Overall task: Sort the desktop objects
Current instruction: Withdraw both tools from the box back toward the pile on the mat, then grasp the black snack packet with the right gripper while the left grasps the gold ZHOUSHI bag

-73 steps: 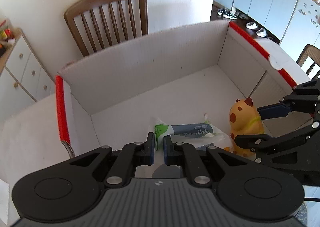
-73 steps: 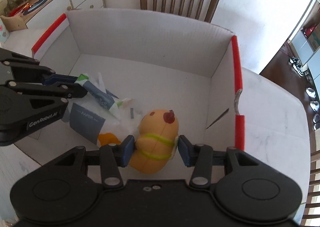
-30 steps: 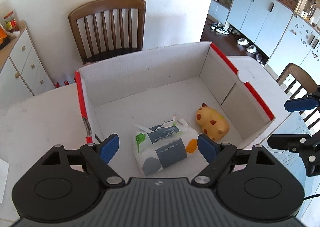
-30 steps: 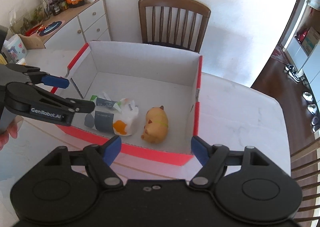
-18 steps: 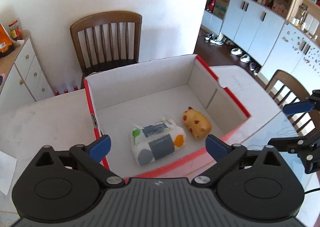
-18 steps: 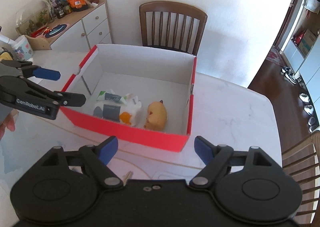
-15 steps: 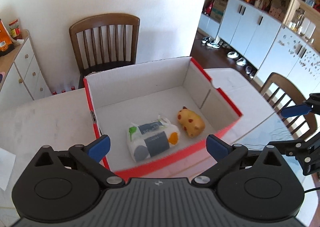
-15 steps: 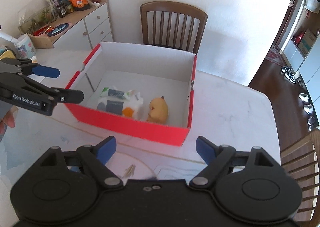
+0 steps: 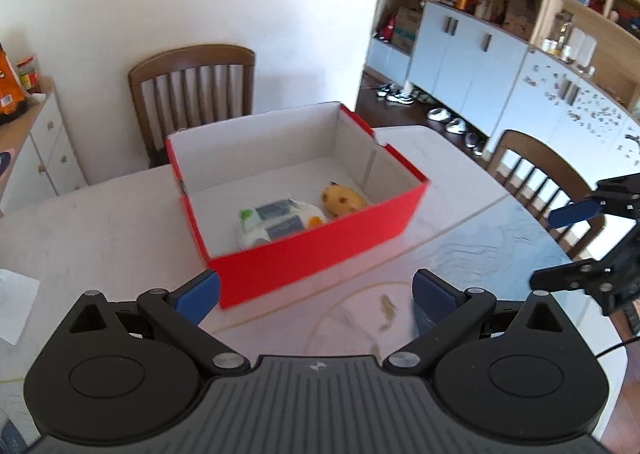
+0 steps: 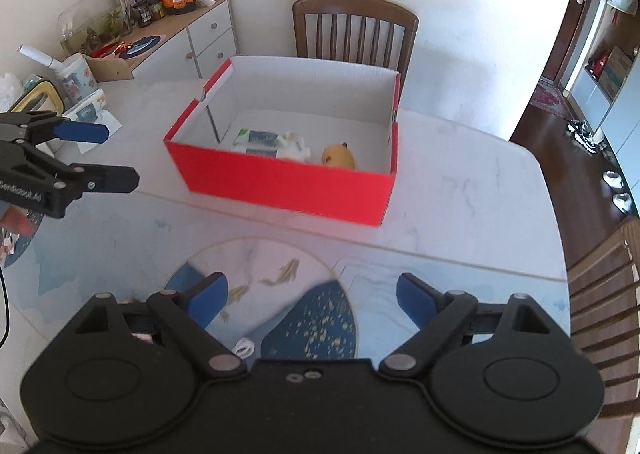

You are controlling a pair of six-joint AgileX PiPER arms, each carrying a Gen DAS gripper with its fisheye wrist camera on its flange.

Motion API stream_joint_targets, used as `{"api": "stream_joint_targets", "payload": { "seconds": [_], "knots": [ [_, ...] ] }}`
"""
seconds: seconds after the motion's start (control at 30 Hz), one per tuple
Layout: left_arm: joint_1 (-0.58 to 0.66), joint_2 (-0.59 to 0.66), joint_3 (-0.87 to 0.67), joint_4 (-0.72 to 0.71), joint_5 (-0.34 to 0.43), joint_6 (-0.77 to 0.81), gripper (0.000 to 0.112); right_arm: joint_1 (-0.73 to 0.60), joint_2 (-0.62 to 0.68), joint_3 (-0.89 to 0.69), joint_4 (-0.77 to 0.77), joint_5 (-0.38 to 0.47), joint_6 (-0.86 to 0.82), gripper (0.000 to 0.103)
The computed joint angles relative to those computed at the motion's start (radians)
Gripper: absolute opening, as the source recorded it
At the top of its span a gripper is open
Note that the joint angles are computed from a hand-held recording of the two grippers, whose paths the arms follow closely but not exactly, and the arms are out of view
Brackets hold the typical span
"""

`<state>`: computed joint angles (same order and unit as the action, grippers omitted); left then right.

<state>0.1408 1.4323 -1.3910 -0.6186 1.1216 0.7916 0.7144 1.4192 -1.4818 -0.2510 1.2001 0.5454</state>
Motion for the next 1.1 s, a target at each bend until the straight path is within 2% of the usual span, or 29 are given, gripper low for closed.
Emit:
{"api": "stream_joint_targets", "payload": {
  "seconds": [0.13, 0.37, 0.43, 0.6, 0.73, 0.83, 0.97, 1.1],
  "knots": [
    [0.052, -0.049, 0.061, -0.06, 0.055, 0.015, 0.103, 0.054, -0.057, 0.095, -0.032, -0.027, 0.081, 0.091],
    [0.115, -0.155, 0.193, -0.097, 0.025, 0.081, 0.103, 0.177, -0.133, 0.253, -0.125, -0.056, 0.264, 0.091],
    [0.136, -0.19, 0.239, -0.103, 0.003, 0.119, 0.103, 0.219, -0.148, 0.291, -0.156, -0.059, 0.311, 0.091],
    [0.205, -0.248, 0.332, -0.135, 0.025, 0.243, 0.103, 0.314, -0.171, 0.379, -0.203, -0.063, 0.419, 0.09],
    [0.257, -0.317, 0.439, -0.164, -0.008, 0.337, 0.103, 0.39, -0.176, 0.432, -0.235, -0.057, 0.53, 0.087],
    [0.28, -0.339, 0.49, -0.151, -0.014, 0.368, 0.103, 0.45, -0.181, 0.448, -0.263, -0.038, 0.617, 0.086],
    [0.309, -0.331, 0.531, -0.144, 0.018, 0.381, 0.103, 0.532, -0.165, 0.425, -0.292, -0.021, 0.679, 0.087],
    [0.322, -0.343, 0.579, -0.136, 0.012, 0.407, 0.103, 0.591, -0.138, 0.401, -0.299, -0.039, 0.73, 0.089]
  ]
}}
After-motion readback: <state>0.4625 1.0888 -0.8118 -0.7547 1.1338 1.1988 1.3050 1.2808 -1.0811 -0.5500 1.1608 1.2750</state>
